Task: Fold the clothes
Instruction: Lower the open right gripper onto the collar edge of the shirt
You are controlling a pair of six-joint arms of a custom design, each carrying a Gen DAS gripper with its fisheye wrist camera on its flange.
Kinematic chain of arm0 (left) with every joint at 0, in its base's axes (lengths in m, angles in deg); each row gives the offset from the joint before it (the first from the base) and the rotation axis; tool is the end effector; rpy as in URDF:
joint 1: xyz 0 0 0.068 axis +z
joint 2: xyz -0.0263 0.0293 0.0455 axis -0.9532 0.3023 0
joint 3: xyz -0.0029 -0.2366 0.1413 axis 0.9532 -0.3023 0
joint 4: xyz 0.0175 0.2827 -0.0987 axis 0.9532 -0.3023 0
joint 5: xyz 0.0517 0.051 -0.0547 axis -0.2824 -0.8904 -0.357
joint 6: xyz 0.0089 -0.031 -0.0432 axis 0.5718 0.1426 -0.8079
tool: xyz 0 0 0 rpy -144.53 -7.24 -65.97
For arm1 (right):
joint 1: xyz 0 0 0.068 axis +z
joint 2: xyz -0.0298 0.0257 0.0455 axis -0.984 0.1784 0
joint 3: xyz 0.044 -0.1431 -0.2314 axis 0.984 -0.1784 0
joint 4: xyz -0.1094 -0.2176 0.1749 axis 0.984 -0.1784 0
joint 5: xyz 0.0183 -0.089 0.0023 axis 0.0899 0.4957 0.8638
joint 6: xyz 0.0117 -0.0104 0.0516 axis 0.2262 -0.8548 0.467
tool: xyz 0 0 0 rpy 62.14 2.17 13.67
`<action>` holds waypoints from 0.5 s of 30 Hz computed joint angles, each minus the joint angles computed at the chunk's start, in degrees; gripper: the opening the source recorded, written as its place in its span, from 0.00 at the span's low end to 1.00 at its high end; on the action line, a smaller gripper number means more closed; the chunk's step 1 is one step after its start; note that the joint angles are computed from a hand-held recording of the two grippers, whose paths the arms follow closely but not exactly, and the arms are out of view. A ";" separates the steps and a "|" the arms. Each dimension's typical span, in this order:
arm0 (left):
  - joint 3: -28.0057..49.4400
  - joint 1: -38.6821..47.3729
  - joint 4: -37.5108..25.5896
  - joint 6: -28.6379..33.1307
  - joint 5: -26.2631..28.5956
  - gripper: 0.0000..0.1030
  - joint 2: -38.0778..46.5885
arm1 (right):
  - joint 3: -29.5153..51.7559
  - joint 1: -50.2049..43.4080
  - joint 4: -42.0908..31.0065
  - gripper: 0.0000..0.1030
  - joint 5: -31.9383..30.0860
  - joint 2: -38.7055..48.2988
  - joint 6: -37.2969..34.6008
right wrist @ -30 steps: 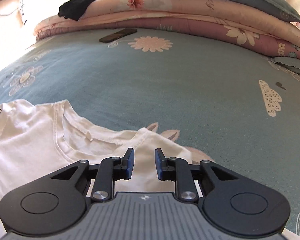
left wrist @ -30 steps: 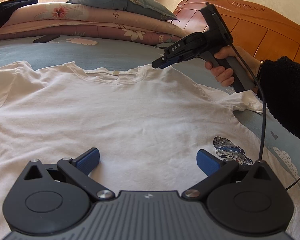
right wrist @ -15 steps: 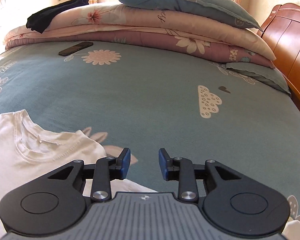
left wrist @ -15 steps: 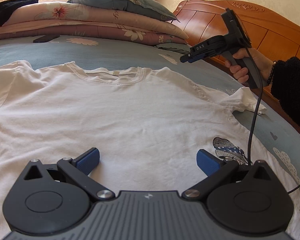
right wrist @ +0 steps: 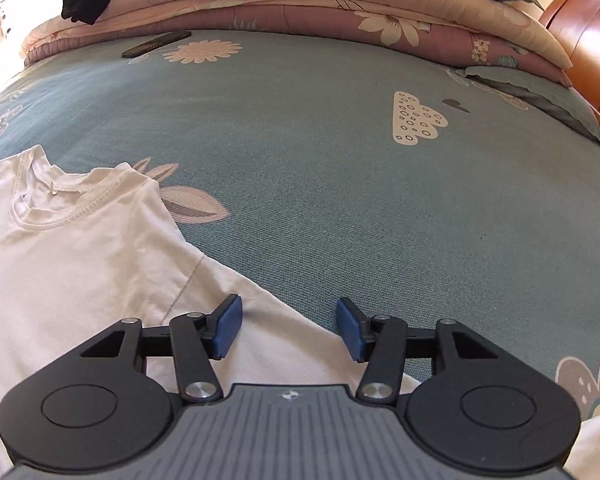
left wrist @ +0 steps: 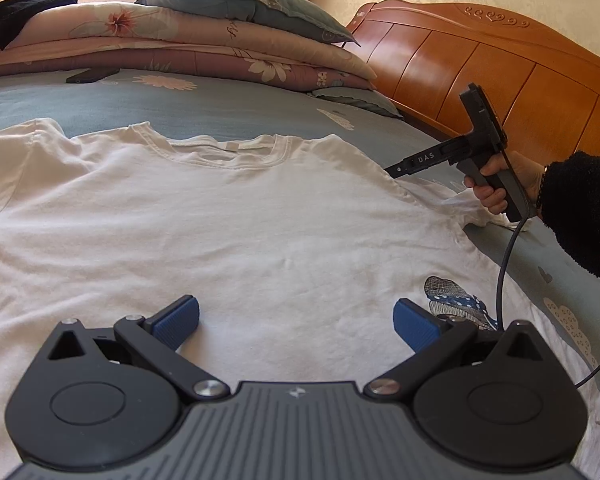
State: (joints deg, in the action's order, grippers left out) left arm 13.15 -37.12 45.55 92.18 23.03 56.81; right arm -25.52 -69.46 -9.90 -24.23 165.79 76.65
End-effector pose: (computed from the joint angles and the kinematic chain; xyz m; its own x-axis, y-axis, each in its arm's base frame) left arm 0.1648 0.0819 0.0313 -0.6174 0.0599 -0.7844 0.4402 0.8527 -0.2814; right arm 0.3492 0.0647 0.0674 -0.7560 -0.1983 -0.6238 -0.2478 0.9688 -0.0077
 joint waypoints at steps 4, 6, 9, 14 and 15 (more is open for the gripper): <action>-0.01 -0.06 0.19 -0.03 -0.09 0.99 0.07 | -2.93 7.02 1.70 0.04 11.51 -1.98 -3.24; 0.04 -0.08 0.27 -0.05 -0.11 0.99 0.18 | -3.41 11.41 3.31 0.04 21.01 -1.58 -5.02; 0.12 -0.13 0.41 -0.10 -0.12 0.99 0.37 | -2.95 14.32 4.33 0.04 29.09 -0.87 -2.31; 0.22 0.09 -0.05 0.18 0.08 0.99 0.35 | 0.44 14.99 2.20 0.10 31.49 2.80 -1.37; 0.23 0.17 -0.23 0.29 0.13 0.99 0.29 | -0.27 15.19 2.98 0.13 31.58 1.22 0.23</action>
State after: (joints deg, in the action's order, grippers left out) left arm 13.38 -36.96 45.32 92.47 23.16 57.10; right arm -25.79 -54.26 -6.92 7.34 167.02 76.89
